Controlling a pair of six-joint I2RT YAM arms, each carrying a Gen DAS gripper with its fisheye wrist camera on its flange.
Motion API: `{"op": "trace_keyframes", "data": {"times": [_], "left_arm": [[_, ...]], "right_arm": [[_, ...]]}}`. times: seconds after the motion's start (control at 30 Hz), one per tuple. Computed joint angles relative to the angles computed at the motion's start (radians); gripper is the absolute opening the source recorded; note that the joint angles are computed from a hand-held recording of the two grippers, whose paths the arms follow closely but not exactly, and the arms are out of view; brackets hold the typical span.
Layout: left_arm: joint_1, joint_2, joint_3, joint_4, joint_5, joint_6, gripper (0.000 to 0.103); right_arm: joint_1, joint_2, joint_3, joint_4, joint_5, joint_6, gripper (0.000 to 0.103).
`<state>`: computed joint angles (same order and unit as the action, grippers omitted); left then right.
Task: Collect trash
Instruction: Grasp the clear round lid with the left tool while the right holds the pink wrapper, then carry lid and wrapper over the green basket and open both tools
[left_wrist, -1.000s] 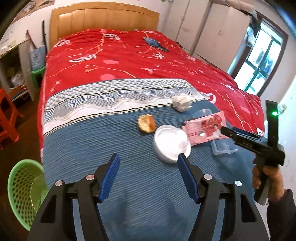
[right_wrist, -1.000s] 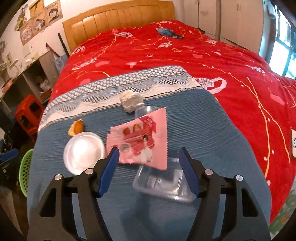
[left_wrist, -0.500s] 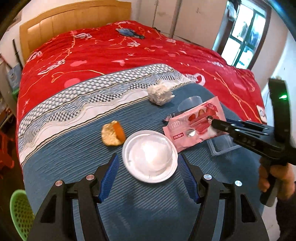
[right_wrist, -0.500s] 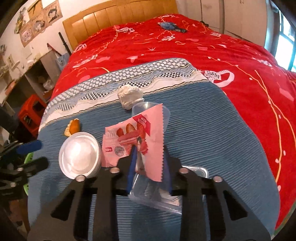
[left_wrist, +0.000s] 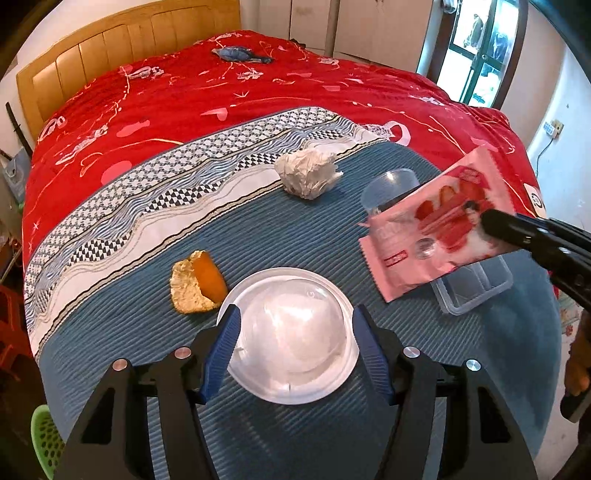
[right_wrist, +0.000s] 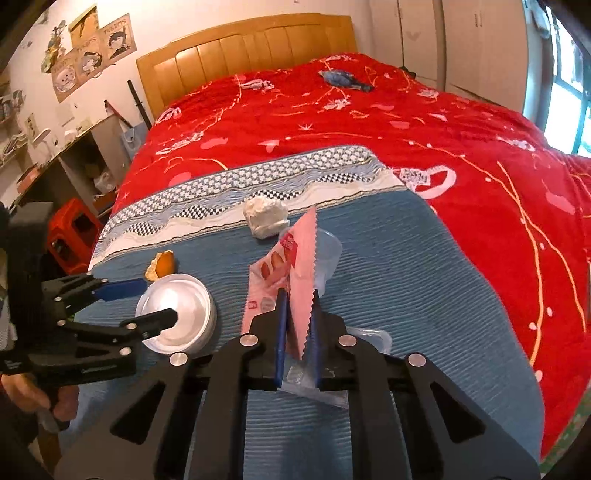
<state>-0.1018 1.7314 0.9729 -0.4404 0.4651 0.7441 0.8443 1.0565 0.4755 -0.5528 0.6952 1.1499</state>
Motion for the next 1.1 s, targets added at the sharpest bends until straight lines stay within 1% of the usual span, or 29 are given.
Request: {"op": "trace_keyframes", "data": {"times": [0.2,0.27,0.4,0.5,0.63,0.7,0.77,0.87,1.0,1.1], "left_arm": [[-0.02,0.009,-0.022,0.041,-0.026,-0.008,0.06],[-0.022,0.022,-0.019,0.047,-0.027,-0.012,0.054],[-0.017,0.013,-0.034,0.07,-0.019,-0.026,0.054],[-0.001,-0.015,-0.045,0.063,-0.004,-0.029,0.053],[0.066,-0.074,-0.032,-0.01,0.072,-0.013,0.053],[0.11,-0.106,-0.017,-0.064,0.119,0.003,0.053],[0.167,-0.132,0.003,-0.122,0.166,0.029,0.053],[0.29,-0.154,0.065,-0.245,0.253,0.099,0.053],[0.448,-0.127,0.166,-0.385,0.325,0.194,0.053],[0.59,-0.066,0.277,-0.489,0.365,0.289,0.053]], "right_arm": [[0.034,-0.001,0.013,-0.027,0.026,0.033,0.011],[0.055,-0.005,0.019,-0.044,0.04,0.056,0.01],[0.098,-0.015,0.046,-0.1,0.072,0.096,0.01],[0.132,-0.01,0.08,-0.149,0.098,0.129,0.01],[0.187,0.019,0.141,-0.212,0.135,0.174,0.01],[0.213,0.039,0.171,-0.237,0.149,0.194,0.01],[0.244,0.068,0.209,-0.265,0.166,0.216,0.01],[0.288,0.119,0.275,-0.296,0.189,0.233,0.009],[0.32,0.204,0.373,-0.285,0.202,0.186,0.009],[0.317,0.288,0.455,-0.21,0.19,0.085,0.009]]}}
